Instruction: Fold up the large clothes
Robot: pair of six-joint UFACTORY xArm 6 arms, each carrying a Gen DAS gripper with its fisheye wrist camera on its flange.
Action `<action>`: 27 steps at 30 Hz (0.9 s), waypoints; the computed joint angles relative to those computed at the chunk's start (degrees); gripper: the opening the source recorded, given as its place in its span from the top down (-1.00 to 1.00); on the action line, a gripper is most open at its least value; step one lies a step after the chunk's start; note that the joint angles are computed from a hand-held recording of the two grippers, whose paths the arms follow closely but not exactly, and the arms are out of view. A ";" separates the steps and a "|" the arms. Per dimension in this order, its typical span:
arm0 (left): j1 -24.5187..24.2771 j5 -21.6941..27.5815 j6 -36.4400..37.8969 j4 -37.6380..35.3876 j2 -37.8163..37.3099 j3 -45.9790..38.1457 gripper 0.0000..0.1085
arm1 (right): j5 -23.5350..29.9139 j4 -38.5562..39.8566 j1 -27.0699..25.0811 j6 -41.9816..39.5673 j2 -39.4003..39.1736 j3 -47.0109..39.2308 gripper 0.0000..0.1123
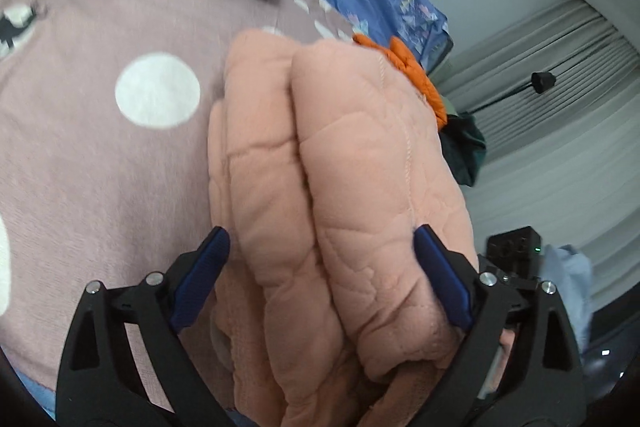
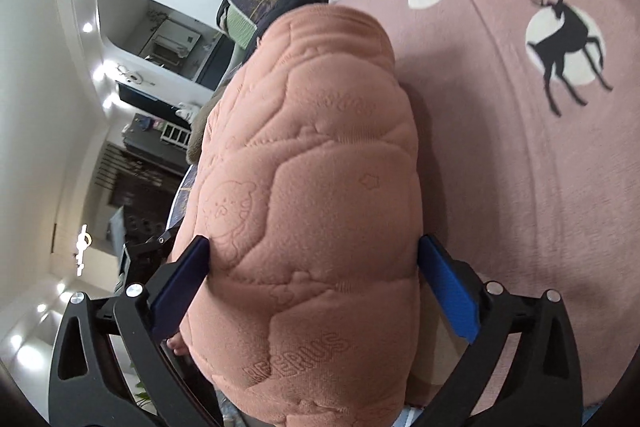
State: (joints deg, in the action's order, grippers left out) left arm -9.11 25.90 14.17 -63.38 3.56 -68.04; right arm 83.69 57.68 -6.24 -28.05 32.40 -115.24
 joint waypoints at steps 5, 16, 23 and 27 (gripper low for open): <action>3.53 10.95 7.51 -12.80 3.18 -1.92 -0.85 | 6.56 2.26 -0.58 3.20 7.17 -9.31 -0.81; 3.82 13.01 11.20 -19.38 5.15 -2.60 -0.86 | 14.06 7.36 -0.70 9.92 16.73 -21.44 -0.81; 1.85 10.13 15.91 -22.33 2.19 1.00 -0.86 | 12.85 6.82 -1.06 3.35 9.81 -11.29 -0.81; 1.09 9.78 17.49 -23.57 0.54 2.68 -0.86 | 11.55 6.23 -1.02 0.72 5.23 -5.19 -0.81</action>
State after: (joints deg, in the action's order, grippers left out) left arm -8.02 35.68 31.66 -86.95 4.11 -65.36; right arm 95.25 63.91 -7.26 -27.34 37.63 -120.43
